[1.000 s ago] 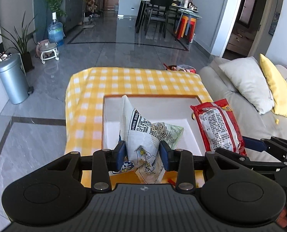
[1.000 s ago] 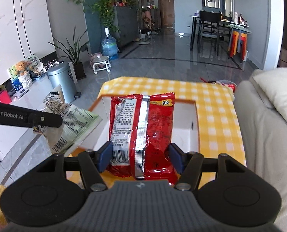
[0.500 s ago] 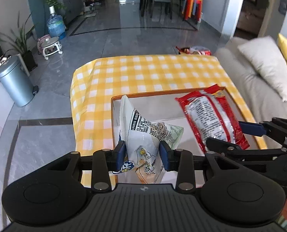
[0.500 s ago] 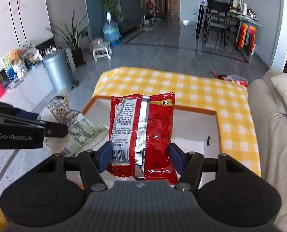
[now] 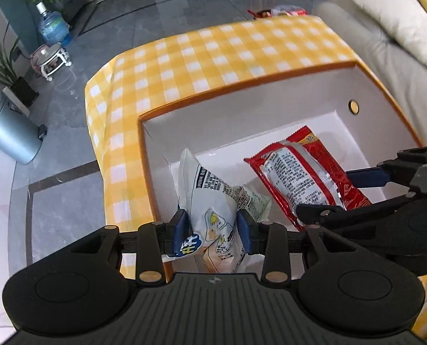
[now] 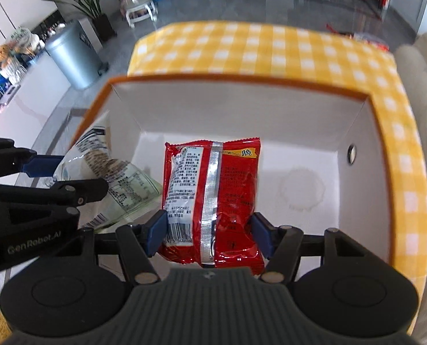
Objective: Organize snacks
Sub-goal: 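Carry both bags over the orange box and release them inside, then withdraw both tools from the box back toward the remaining snacks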
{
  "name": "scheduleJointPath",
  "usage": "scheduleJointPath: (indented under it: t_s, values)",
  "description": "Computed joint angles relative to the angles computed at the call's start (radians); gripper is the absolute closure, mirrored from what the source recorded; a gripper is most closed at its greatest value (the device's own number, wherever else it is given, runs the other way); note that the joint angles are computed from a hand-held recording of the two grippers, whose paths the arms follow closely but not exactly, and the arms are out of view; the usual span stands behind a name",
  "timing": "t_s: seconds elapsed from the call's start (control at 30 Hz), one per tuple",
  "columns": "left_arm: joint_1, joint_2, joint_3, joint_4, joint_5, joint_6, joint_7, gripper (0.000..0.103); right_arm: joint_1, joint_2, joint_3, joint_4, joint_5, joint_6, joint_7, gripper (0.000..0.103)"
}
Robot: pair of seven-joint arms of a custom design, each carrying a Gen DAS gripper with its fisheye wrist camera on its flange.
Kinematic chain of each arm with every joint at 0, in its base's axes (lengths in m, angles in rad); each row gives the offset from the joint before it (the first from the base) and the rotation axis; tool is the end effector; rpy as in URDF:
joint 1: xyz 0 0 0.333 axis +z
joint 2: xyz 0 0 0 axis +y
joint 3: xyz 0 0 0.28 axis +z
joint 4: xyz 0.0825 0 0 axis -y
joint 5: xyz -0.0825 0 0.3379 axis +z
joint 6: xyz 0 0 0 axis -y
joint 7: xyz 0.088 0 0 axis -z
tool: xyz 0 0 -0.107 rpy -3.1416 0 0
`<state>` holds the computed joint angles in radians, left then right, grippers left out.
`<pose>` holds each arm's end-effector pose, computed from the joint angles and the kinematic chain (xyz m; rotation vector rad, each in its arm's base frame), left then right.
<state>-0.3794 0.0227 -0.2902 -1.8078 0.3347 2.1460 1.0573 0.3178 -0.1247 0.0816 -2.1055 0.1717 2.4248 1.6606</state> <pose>0.4436 -0.3319 0.5323 -1.6485 2.2198 -0.3509 0.4740 0.2023 0.5031 -2.0892 1.6958 -0.1602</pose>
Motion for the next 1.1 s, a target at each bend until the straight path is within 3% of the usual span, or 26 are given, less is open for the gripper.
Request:
scheduleJointPath:
  t_s: [0.33, 0.73, 0.93, 1.1]
  values:
    - [-0.025, 0.099, 0.002, 0.099, -0.016, -0.063, 0.089, 0.061, -0.012, 0.068, -0.003, 0.042, -0.011, -0.091, 0.010, 0.042]
    - [-0.048, 0.171, 0.020, 0.185, -0.042, -0.169, 0.081, 0.060, -0.020, 0.105, -0.004, 0.083, 0.000, -0.158, -0.013, 0.041]
    - [-0.055, 0.145, 0.024, 0.164, -0.007, -0.147, 0.049, 0.049, -0.023, 0.105, -0.004, 0.097, -0.020, -0.166, 0.012, 0.038]
    - [-0.052, 0.083, 0.017, 0.108, 0.027, -0.091, 0.003, 0.034, -0.025, 0.055, -0.004, 0.061, -0.055, -0.145, 0.032, 0.026]
